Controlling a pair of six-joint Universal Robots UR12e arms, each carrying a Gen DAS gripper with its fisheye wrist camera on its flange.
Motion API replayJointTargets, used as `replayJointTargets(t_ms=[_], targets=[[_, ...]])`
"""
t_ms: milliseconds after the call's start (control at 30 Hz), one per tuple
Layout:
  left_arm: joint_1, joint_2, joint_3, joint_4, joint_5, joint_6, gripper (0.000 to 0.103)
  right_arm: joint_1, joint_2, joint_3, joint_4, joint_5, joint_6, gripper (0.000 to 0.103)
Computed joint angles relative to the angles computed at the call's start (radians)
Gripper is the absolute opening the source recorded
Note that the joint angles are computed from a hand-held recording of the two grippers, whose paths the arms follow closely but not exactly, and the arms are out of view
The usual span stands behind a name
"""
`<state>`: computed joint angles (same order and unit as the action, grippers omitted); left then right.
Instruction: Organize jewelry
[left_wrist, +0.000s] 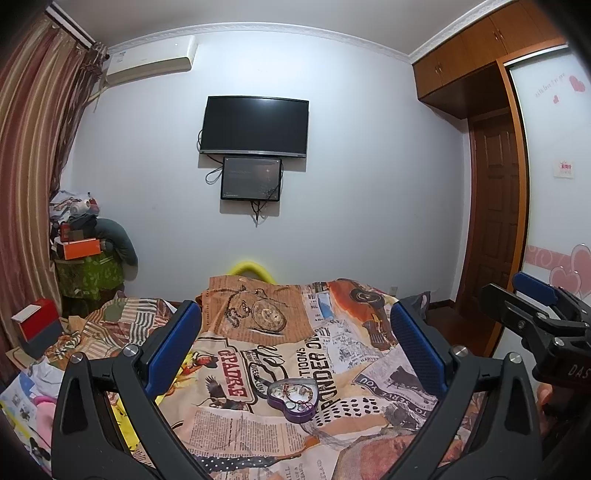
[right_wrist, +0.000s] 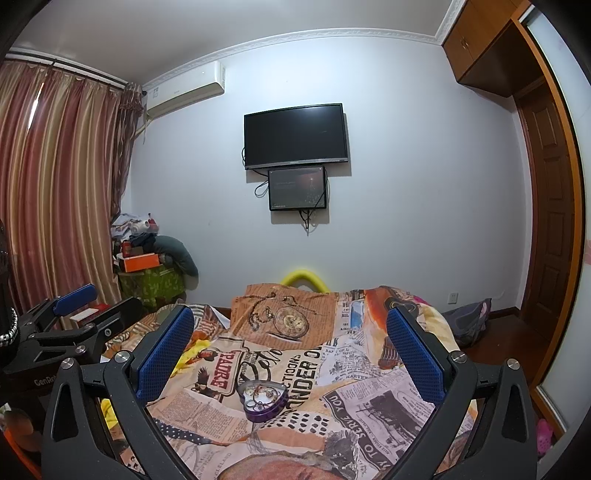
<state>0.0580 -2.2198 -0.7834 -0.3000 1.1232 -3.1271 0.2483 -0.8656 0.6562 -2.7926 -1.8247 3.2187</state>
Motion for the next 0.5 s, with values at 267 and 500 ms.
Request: replayJointTargets(t_ms=[267, 500], targets=[[0.001, -0.004, 0.005, -0.012, -0.011, -0.009, 0.103, -0.001, 0.003, -0.003, 0.002, -0.005, 0.000, 0.103], [0.000, -0.004, 0.003, -0.014, -0.002, -0.003, 0.103, -0.003, 0.003, 0.001, 0.017, -0.002, 0.012, 0.103]])
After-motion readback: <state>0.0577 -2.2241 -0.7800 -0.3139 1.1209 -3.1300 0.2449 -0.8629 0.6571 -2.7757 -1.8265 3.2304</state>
